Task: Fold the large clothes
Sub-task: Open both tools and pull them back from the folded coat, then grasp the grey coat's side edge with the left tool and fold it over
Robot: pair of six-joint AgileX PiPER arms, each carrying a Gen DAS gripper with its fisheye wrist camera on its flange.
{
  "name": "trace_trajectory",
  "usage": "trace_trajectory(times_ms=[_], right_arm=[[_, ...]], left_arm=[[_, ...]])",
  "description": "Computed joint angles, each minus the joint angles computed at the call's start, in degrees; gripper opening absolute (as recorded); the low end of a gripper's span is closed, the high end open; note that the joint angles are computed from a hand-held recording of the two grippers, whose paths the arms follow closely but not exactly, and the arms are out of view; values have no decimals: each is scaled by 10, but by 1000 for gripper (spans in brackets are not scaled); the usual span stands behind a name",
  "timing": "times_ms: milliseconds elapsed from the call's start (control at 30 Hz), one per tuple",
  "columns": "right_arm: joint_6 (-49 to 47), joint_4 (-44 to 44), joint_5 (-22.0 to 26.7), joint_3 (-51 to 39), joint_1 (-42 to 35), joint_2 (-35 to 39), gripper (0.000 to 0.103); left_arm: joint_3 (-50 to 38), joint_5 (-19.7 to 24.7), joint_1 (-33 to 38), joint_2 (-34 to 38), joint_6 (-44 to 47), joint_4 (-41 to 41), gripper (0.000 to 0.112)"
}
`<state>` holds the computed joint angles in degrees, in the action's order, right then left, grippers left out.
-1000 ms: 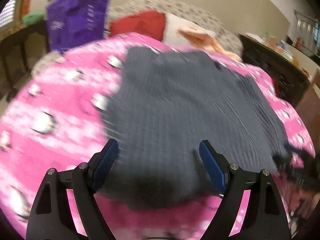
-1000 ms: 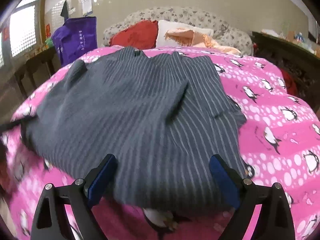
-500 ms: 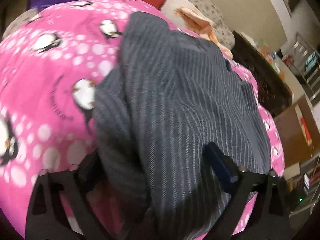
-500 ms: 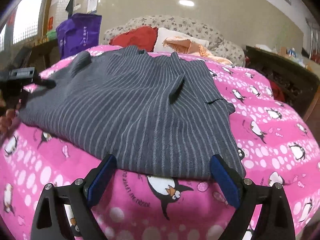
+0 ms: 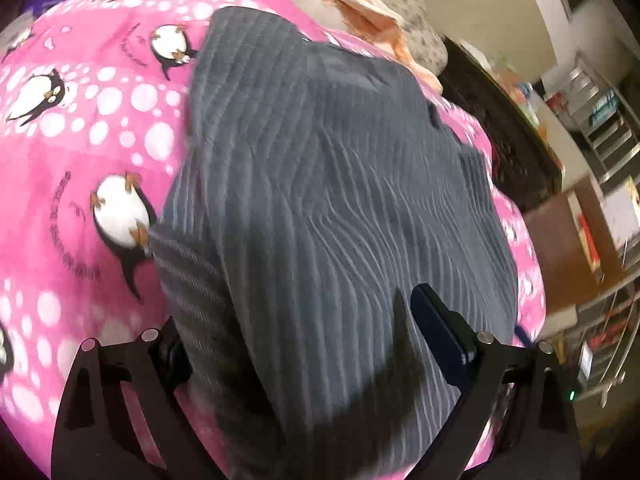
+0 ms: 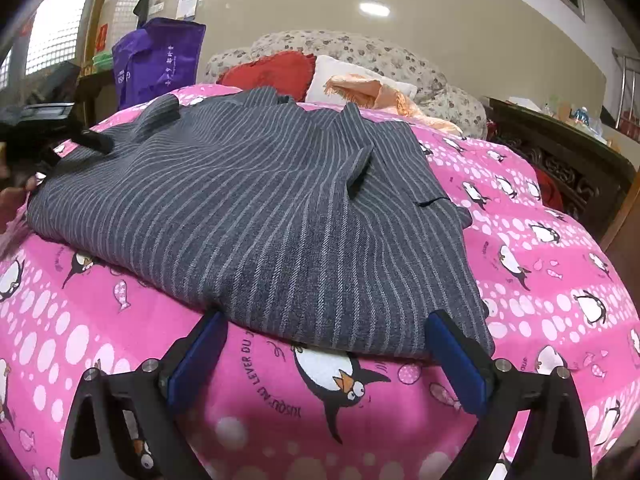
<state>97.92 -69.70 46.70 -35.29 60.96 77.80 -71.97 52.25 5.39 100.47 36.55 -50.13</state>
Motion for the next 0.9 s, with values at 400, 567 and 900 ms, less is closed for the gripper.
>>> trace_trajectory(times_ms=[400,567,900], right_arm=[[-29,40,16,31,15,-130,99],[-39,98,93,63,69,-227,99],[-1,130,166,90,126,-276,99]], left_arm=[[-2,0,-38,-33,25,158,74],[40,-11,-19,-45,104,119,83],[-92,37,-98,-3,-66,202,21]])
